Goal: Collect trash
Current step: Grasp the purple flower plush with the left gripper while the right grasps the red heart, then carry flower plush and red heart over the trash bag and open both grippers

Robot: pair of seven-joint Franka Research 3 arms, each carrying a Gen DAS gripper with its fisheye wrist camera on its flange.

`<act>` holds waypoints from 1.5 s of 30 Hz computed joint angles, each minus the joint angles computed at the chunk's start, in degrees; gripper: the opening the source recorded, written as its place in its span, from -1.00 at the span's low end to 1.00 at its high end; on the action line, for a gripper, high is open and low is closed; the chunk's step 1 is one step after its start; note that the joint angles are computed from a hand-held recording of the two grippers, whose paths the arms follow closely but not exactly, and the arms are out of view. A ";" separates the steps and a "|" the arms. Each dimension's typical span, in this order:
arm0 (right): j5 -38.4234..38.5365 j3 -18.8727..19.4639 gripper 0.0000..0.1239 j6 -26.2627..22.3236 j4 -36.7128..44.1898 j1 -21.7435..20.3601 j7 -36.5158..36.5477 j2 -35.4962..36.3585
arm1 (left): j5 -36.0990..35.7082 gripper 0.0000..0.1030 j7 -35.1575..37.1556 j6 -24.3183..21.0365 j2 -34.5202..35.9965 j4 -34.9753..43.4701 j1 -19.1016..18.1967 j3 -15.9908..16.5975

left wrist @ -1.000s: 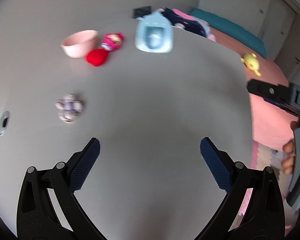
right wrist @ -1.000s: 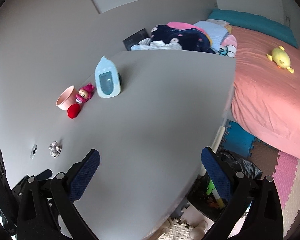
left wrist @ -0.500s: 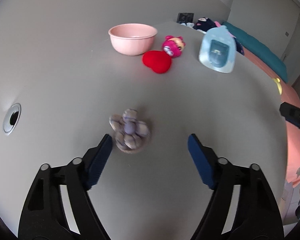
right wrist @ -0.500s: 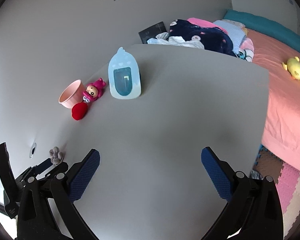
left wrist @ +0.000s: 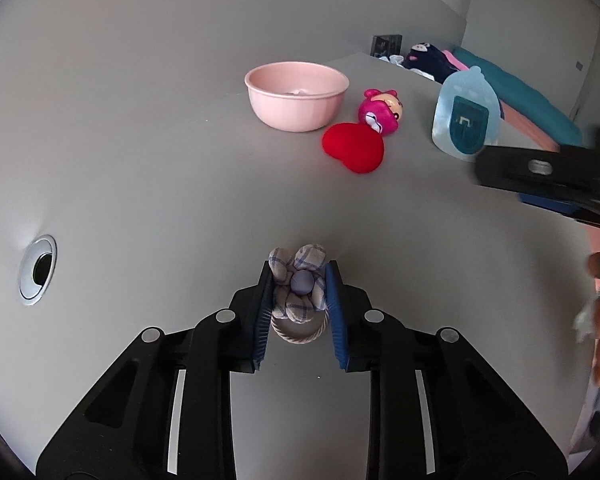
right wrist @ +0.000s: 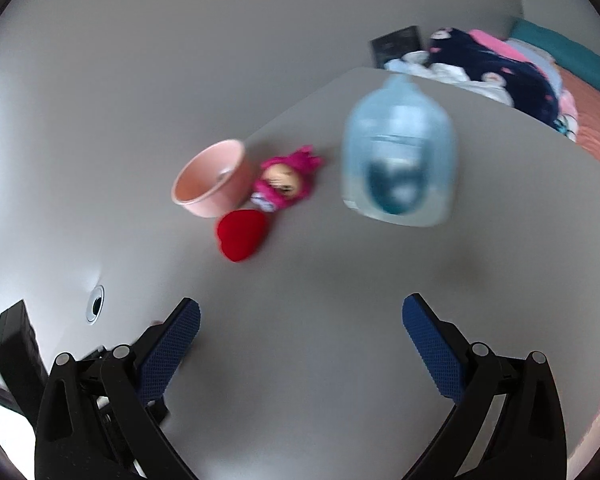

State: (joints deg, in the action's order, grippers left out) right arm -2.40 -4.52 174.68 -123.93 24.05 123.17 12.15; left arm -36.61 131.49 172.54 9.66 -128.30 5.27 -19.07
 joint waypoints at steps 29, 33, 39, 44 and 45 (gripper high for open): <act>-13.90 -3.78 -0.23 -12.37 15.22 4.79 10.32 9.81 | -6.76 -0.53 4.57 -0.56 -1.68 -0.68 -2.01 3.29; -14.61 -3.54 -0.23 -10.80 10.67 4.20 11.04 5.89 | -2.79 -0.53 1.00 1.00 -2.04 -1.71 -2.84 3.42; -22.12 -3.65 -0.23 -8.91 0.96 3.27 17.08 -3.38 | -6.20 -0.53 3.17 1.12 -4.42 -4.07 -2.31 0.51; -31.36 -2.58 -0.23 -6.98 -8.41 0.59 26.15 -12.37 | -14.59 -0.53 9.91 -0.61 -9.58 -7.86 -6.58 1.17; -32.43 -2.02 -0.23 -6.77 -9.68 -0.25 27.22 -13.62 | -16.19 -0.53 11.22 -0.91 -10.84 -8.78 -7.74 1.41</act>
